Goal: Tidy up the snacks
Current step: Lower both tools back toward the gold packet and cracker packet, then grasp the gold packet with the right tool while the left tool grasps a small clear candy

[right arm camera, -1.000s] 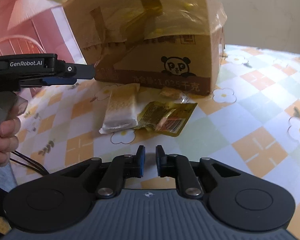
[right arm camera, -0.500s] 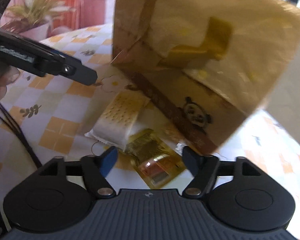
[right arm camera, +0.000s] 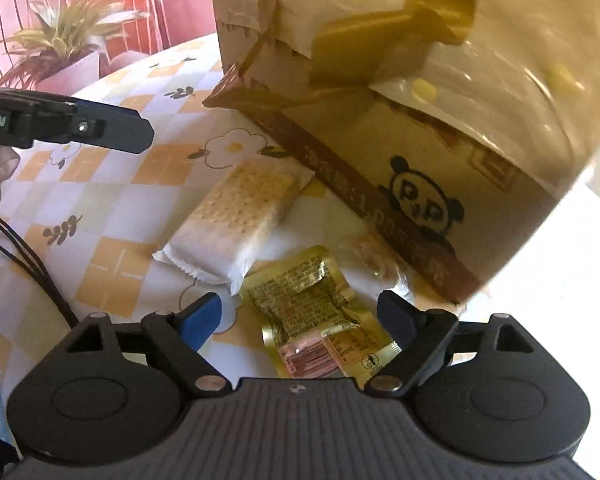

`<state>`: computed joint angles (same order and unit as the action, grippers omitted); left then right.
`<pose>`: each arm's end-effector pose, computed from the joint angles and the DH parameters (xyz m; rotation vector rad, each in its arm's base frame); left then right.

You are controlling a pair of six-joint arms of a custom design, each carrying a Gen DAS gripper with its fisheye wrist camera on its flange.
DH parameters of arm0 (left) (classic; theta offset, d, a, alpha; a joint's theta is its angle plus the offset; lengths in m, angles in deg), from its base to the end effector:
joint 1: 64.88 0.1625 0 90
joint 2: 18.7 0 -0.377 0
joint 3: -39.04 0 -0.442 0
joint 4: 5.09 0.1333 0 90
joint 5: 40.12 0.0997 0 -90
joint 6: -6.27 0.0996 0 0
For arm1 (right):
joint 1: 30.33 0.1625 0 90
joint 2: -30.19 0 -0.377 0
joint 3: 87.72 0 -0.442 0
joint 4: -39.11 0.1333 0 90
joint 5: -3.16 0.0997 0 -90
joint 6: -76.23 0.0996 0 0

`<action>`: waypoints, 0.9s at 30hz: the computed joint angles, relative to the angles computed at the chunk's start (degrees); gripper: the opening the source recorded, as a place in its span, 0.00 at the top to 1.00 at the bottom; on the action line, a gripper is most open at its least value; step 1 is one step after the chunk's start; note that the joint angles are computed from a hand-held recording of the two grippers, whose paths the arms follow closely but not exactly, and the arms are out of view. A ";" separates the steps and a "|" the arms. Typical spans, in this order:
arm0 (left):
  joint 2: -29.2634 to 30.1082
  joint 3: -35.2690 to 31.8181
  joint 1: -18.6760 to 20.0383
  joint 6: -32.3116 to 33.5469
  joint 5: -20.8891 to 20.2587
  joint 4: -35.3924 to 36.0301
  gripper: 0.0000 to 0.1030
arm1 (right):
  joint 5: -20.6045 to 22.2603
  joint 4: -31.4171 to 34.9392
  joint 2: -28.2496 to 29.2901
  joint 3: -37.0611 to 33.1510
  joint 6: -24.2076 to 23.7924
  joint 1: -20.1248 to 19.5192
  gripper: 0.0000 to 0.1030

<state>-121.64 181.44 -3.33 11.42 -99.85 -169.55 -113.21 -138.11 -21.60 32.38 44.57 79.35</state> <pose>-0.0234 -0.4284 0.2357 0.5380 2.5473 -0.9427 0.2589 -0.4594 -0.0041 1.0460 -2.4129 0.3710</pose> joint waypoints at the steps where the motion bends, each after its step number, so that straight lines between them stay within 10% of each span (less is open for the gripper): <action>1: -0.05 0.01 0.06 0.07 -0.11 0.26 0.35 | -0.25 -0.25 -0.04 0.33 1.29 0.26 0.14; 10: -0.33 0.34 -0.07 0.41 -0.38 1.27 0.35 | -4.60 2.94 0.83 -0.45 7.29 3.35 0.18; 24: -1.36 0.88 -0.53 0.57 0.26 2.25 0.35 | -4.78 -16.26 5.81 1.46 5.94 2.35 0.25; 27: -1.59 1.01 -0.60 0.70 0.44 2.61 0.35 | -5.22 -22.27 7.04 2.57 5.79 2.54 0.41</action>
<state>-123.23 182.45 -3.93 12.12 -99.41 -166.94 -118.43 -160.38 -14.57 34.96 50.36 81.89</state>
